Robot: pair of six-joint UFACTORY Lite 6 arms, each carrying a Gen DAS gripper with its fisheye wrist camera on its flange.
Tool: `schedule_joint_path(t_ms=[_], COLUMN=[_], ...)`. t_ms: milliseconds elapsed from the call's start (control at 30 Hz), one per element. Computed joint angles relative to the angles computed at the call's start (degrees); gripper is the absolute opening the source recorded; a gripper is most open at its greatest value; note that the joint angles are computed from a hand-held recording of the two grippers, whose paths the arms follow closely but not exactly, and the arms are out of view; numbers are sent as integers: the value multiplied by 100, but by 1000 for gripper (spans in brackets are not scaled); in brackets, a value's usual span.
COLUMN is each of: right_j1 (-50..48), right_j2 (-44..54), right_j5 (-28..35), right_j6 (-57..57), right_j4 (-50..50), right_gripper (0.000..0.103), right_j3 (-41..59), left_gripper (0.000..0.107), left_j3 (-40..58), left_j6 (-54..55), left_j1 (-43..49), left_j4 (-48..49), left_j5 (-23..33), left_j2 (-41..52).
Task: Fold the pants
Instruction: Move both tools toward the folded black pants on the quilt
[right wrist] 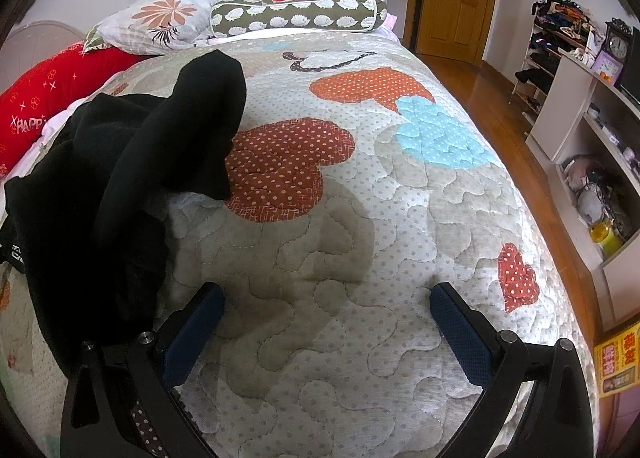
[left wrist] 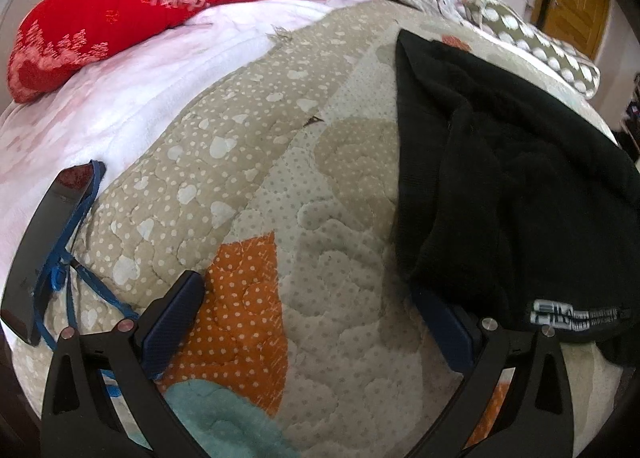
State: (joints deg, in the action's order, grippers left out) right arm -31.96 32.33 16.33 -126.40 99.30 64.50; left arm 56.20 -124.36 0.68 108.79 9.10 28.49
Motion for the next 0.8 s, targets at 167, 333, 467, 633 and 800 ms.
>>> schedule_joint_path(t_ms=[167, 333, 467, 633, 800], right_j1=[53, 98, -120, -6, 188], right_j2=[9, -500, -1314, -1872, -2253], right_j5=[-118, -144, 308, 539, 519], right_j6=[-104, 50, 753, 2060, 1954], right_j4=[80, 169, -325, -1691, -1634], right_gripper=[103, 103, 103, 103, 103], right_j3=[63, -265, -789, -998, -1282], left_gripper=[103, 103, 103, 103, 103], left_j3=[-552, -1263, -1213, -1145, -1045], left_j6=[-599, -787, -316, -189, 346], left_j1=[-242, -885, -1375, -1867, -2149], left_j4=[245, 406, -137, -402, -1041], left_j5=[212, 663, 872, 977, 968], left_j2=[-706, -1797, -2001, -2155, -2238])
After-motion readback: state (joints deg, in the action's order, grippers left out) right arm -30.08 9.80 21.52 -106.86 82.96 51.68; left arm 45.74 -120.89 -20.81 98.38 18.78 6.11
